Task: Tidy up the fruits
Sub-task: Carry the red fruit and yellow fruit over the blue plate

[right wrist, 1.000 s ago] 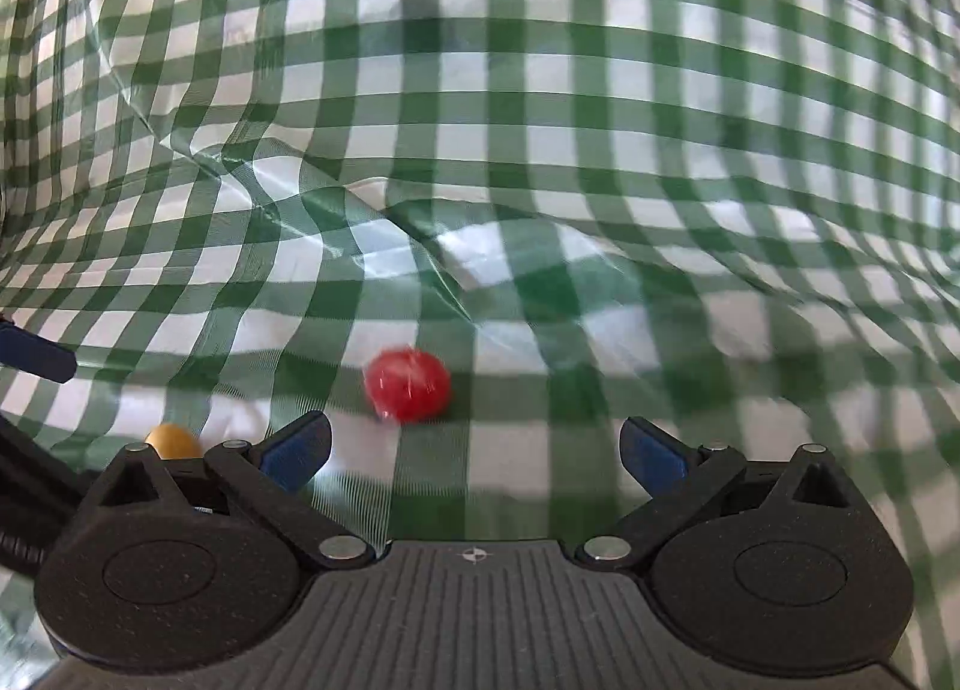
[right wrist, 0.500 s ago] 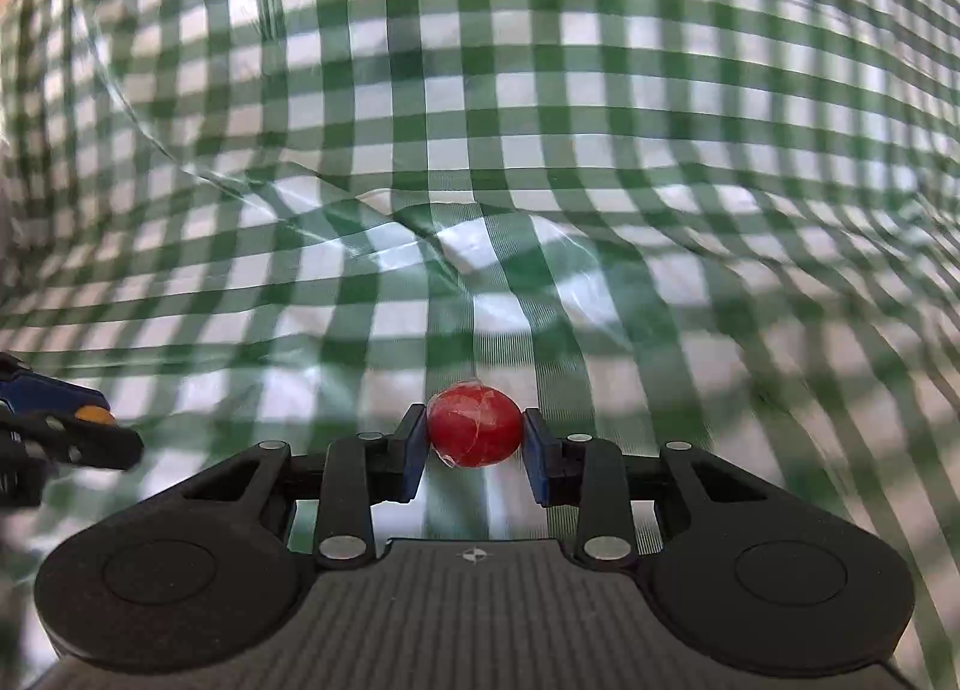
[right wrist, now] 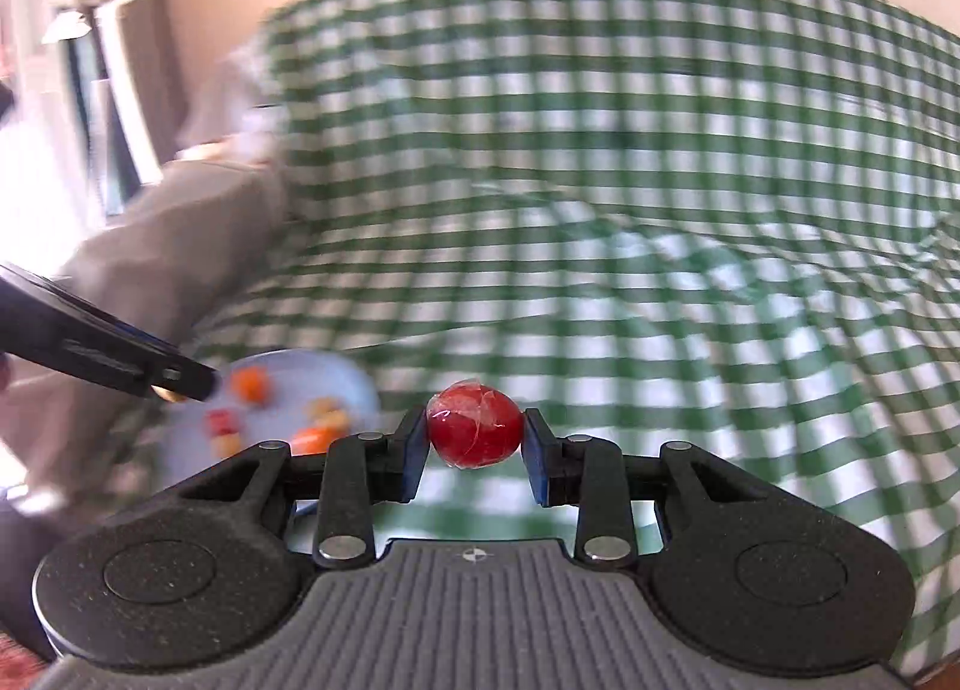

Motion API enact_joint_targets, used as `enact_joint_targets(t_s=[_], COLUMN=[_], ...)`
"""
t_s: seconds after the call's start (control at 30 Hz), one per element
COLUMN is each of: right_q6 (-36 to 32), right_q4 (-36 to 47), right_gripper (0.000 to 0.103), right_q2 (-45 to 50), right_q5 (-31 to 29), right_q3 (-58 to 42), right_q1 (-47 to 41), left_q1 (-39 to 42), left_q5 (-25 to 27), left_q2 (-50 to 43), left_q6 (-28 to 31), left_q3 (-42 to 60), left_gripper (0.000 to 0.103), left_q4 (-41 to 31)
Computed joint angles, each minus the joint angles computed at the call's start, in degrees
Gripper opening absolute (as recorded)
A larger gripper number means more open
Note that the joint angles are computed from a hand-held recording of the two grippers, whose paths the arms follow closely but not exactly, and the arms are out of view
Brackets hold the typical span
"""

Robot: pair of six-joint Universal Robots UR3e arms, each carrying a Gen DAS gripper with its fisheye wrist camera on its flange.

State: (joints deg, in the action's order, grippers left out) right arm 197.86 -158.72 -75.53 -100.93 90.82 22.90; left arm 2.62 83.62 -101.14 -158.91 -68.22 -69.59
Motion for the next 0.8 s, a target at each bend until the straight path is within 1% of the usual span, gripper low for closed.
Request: enact_joint_targets(t_s=[0.07,0.17,0.2,0.27,0.33,0.4,0.53,0.67,0.8], right_q6=[1.92,3.61,3.33,2.73,1.23,0.41,0.61,0.44,-0.11], right_q4=[2.67,6.3,6.86,9.63,11.46,13.59,15.46,17.02,18.12], right_gripper=[0.035,0.035,0.035,0.035,0.035,0.035,0.035,0.035,0.035], right_q2=[-0.21,0.94,1.48,2.76,3.96,5.05,5.31,5.9,6.45], right_q5=[0.88,0.99,0.86,-1.37,-2.91,-4.4,-7.84,-9.35,-9.69], right_q3=[-2.81,-7.87,-9.01,-12.67,-15.17,-17.71,-19.64,-21.04,-22.19], right_q1=[2.87,7.55,8.93,12.85,15.32,16.98,19.41,20.09,20.26], left_q1=[3.42,8.71,10.35,13.36,16.25,18.57,21.99,23.02,23.6], left_q5=[-0.6,-2.48,-3.28,-4.95,-6.98,-8.94,-12.33,-14.12,-14.79], left_q2=[5.6,13.55,15.98,20.13,23.3,25.58,28.54,28.76,28.51], left_q6=[0.72,3.49,4.44,5.92,7.27,8.54,10.53,10.34,10.61], left_q3=[-5.64,-13.71,-16.04,-19.79,-22.1,-23.61,-25.21,-24.95,-24.85], left_gripper=[0.032,0.032,0.032,0.032,0.032,0.032,0.032,0.032,0.032], left_q4=[-0.48,0.5,0.92,1.23,0.14,-1.07,-2.94,-3.48,-3.7])
